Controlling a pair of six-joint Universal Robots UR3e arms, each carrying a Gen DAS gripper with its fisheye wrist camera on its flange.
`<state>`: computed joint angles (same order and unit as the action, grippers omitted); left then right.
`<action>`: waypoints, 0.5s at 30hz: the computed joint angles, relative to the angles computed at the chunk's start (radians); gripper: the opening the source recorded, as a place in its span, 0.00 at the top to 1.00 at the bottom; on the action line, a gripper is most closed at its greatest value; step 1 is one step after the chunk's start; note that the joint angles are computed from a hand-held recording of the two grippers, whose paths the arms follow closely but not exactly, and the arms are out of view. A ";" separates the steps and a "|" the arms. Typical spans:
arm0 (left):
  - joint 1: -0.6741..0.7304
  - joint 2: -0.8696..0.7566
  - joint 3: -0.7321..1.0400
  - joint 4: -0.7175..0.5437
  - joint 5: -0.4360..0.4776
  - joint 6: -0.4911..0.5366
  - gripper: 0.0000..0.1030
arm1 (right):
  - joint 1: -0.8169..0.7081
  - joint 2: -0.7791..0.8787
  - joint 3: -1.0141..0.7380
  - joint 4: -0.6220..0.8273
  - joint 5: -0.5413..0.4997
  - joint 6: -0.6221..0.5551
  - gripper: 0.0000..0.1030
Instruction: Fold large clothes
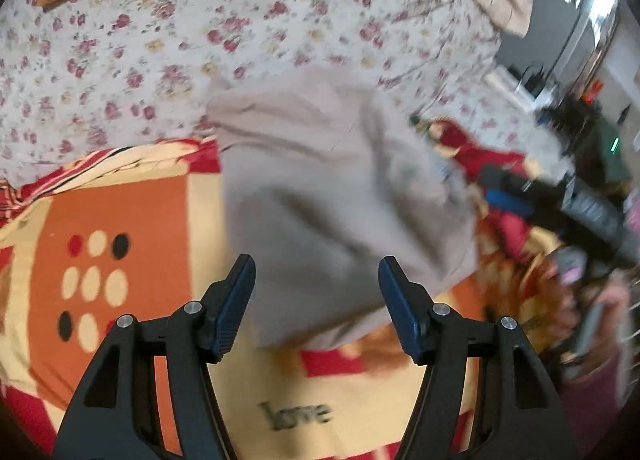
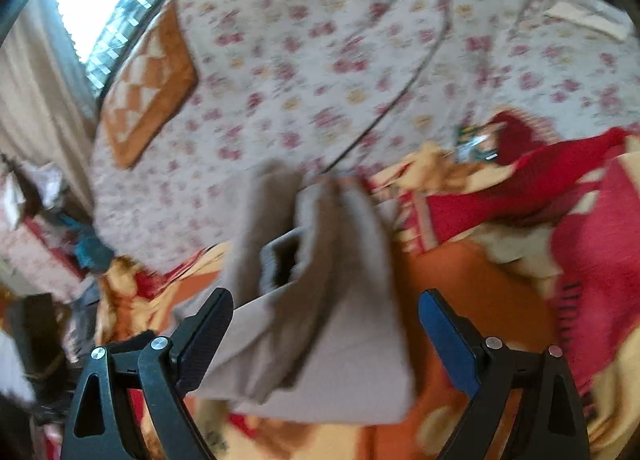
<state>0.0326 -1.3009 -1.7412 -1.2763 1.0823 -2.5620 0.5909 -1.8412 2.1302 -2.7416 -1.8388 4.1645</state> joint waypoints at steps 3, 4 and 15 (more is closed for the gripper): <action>-0.012 0.038 -0.138 0.148 0.073 0.000 0.39 | 0.030 0.077 -0.028 -0.072 0.029 0.005 0.10; -0.003 0.044 -0.165 0.170 0.086 0.013 0.39 | 0.041 0.104 -0.043 -0.084 0.033 0.009 0.10; -0.020 -0.002 -0.317 0.360 0.123 -0.002 0.38 | 0.059 0.279 -0.169 -0.139 0.088 0.041 0.01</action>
